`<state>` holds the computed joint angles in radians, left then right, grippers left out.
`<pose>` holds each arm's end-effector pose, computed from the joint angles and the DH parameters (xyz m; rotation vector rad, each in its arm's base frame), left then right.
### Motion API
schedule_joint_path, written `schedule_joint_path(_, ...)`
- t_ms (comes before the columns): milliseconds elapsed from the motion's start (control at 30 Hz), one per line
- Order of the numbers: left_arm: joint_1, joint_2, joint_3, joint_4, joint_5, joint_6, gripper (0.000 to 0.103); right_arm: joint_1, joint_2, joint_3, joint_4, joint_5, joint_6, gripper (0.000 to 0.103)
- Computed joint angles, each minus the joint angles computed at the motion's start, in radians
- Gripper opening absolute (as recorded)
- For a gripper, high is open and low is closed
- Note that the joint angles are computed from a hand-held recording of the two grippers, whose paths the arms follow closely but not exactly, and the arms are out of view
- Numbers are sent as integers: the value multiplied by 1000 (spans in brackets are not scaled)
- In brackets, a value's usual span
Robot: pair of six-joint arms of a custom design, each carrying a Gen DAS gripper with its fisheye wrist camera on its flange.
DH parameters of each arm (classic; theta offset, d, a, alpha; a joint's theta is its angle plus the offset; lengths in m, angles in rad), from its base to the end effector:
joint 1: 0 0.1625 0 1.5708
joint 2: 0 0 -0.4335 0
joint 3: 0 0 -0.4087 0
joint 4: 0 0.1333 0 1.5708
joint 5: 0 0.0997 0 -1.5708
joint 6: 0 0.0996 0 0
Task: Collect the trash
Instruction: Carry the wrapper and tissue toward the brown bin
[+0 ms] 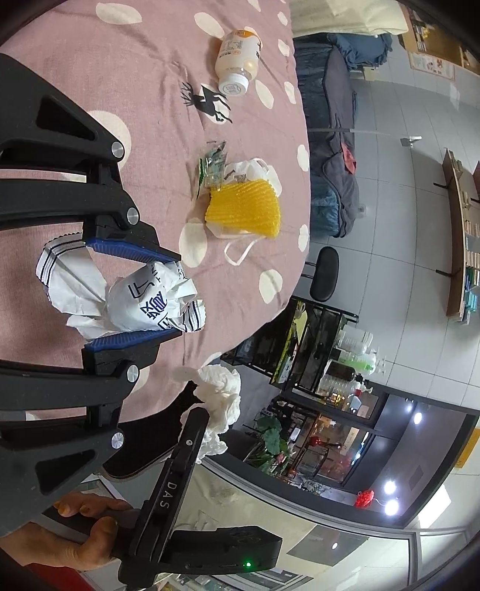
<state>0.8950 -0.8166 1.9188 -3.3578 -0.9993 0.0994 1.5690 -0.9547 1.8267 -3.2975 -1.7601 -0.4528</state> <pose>-0.2365 -0.5943 0.1120 0.7244 2.4886 -1.0962 0.1134 -0.6529 0.2144 0.4654 -2.5245 1.0831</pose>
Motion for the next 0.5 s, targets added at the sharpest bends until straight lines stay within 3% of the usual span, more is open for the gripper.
schedule_joint_path(500,-35,65,-49,31,-97,40,33,-74,-78,66,-128,-82,59,17)
